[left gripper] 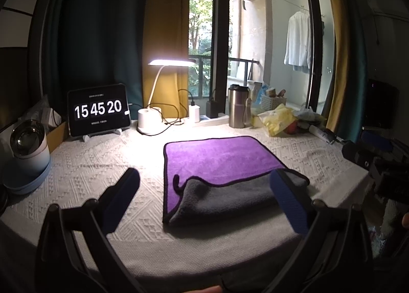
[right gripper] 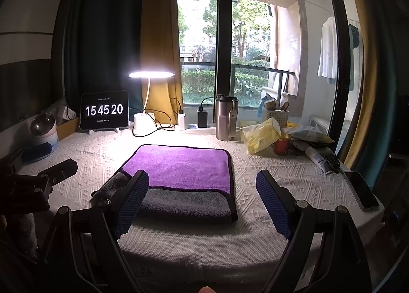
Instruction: Fold towel
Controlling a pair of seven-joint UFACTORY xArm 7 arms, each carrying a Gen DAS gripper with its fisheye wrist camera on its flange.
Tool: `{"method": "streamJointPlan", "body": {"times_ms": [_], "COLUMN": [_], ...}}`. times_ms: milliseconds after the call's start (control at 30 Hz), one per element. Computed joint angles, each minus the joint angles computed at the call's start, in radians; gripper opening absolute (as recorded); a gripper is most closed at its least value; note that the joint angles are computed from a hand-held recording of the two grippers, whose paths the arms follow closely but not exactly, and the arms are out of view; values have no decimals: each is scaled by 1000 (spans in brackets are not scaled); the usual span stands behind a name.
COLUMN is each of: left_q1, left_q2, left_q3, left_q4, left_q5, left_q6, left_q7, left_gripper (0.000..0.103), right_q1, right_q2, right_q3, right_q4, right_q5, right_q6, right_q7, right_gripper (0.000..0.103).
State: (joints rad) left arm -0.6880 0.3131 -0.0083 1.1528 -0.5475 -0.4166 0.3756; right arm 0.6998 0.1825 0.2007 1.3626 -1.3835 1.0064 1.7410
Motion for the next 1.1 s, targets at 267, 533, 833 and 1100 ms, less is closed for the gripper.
{"method": "streamJointPlan", "body": {"times_ms": [267,533,833,1100], "left_q1": [4,4,10,-8], "left_q2": [4,1,2,23], "left_q3": [-5,-5,-8,16], "left_q4": [2,-1,0,30], "left_q5": [6,8,17,5], "left_q6": [-3,-3,-2,20], "left_q7": [-6,-6,-12,-2], "left_gripper": [102,102,102,102], "right_q1": [1,5,6,-8], "right_q2": [2,9,14,21], "right_q3": [-1,0,-6,-14], "right_q4": [2,8,7,-1], "right_q5": [1,3,6,19], "right_q6": [1,4,-7,-40], "right_q7": [-1,-2,1,15], "right_gripper": [88,88,88,88]}}
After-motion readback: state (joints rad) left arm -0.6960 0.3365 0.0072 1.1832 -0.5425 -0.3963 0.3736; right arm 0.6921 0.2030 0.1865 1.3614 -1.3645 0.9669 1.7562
